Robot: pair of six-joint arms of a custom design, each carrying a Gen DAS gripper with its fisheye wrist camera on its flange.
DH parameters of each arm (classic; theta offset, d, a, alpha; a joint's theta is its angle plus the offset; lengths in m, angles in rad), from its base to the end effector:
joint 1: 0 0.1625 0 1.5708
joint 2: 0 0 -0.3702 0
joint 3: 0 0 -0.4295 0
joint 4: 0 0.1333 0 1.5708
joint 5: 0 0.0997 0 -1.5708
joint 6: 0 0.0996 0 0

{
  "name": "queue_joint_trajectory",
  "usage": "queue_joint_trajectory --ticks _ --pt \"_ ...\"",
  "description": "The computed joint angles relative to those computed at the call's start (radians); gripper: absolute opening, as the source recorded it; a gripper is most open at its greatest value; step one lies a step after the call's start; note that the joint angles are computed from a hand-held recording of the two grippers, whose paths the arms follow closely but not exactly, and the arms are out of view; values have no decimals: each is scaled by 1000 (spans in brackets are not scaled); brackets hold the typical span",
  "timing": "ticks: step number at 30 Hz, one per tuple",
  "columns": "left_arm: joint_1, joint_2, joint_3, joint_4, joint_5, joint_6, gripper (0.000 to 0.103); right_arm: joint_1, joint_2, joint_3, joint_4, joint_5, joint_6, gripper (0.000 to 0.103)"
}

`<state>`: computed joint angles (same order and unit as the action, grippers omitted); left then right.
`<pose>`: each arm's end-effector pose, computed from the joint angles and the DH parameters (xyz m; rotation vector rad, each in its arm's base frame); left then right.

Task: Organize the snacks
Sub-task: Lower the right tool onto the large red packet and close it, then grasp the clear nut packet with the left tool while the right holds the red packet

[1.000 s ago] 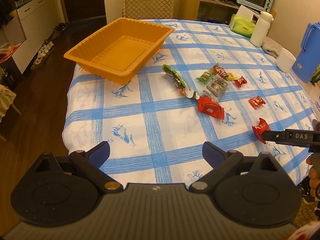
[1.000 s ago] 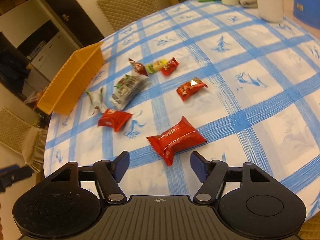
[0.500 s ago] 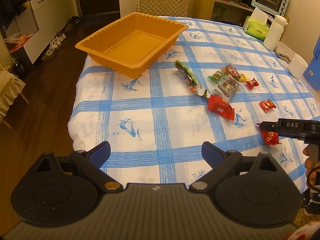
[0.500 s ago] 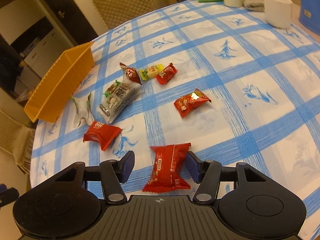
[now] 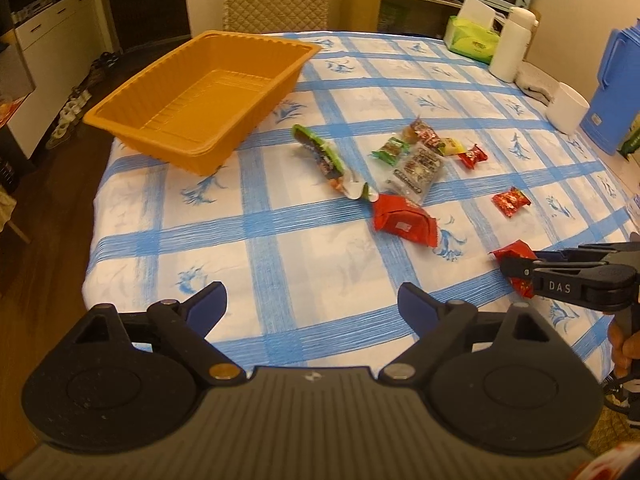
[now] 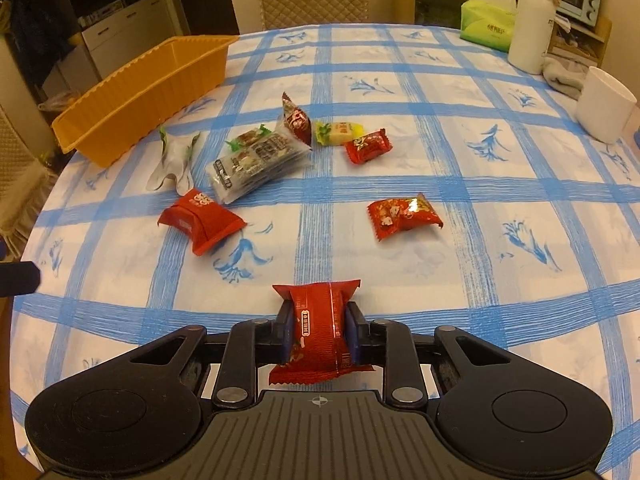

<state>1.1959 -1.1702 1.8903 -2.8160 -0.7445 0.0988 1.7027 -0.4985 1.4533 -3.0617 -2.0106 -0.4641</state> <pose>-0.0229 -0.6222 0.2117 0.2750 2.2890 -0.7476 0.1828 -0.6870 -0.0376 0.6019 -2.4953 0.5993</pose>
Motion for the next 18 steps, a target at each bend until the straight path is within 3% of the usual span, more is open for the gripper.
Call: queue_joint_trajectory --ticks 8,18 --pt "22 103 -100 -30 -110 133 80 -11 -44 28 -36 2 42 26" --pt "45 300 -322 -8 -233 342 60 -34 -73 18 -84 11 84 26"
